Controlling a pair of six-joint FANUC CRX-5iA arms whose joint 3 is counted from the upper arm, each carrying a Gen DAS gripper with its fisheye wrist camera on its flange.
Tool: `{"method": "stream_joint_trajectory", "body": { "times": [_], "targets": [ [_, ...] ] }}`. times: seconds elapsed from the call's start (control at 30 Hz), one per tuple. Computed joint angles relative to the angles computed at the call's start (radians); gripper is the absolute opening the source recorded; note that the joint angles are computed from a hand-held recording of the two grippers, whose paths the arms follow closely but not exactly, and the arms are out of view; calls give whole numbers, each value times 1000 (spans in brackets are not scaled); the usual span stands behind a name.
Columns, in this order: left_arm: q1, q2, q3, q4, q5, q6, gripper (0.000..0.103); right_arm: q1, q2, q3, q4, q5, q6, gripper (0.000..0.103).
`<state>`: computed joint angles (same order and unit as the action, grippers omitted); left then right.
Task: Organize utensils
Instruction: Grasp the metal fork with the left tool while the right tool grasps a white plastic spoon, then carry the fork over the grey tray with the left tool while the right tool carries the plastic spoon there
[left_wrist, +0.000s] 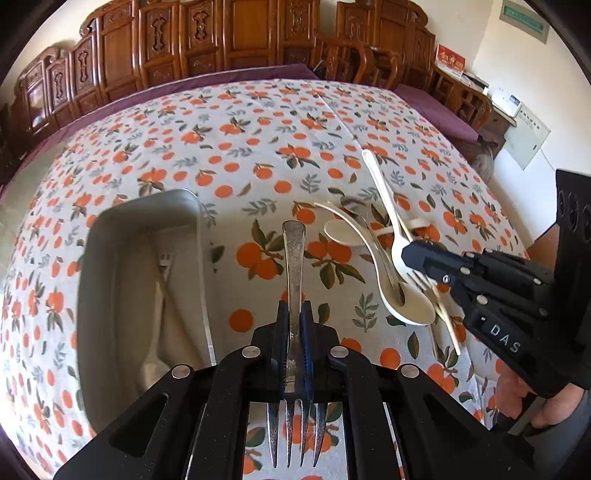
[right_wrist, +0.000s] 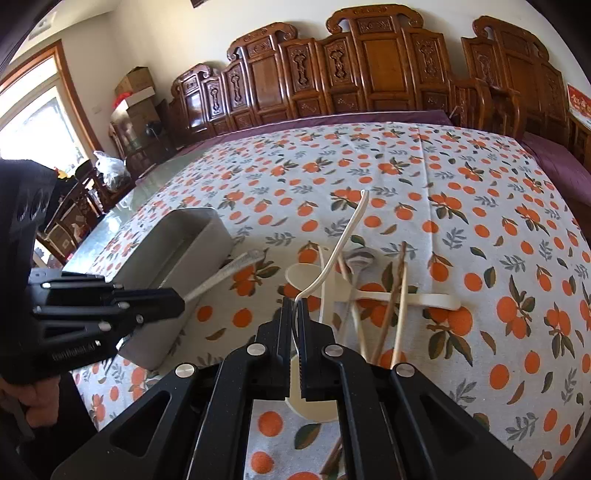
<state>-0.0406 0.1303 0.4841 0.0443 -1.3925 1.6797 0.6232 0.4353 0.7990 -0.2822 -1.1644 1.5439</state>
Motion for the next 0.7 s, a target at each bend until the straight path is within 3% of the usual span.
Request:
{"method": "stream_joint_trajectory", "body": {
  "times": [0.7],
  "targets": [
    [168, -87, -118, -7, 26, -54, 6, 57, 13, 39, -15, -25, 59, 4]
  ]
}}
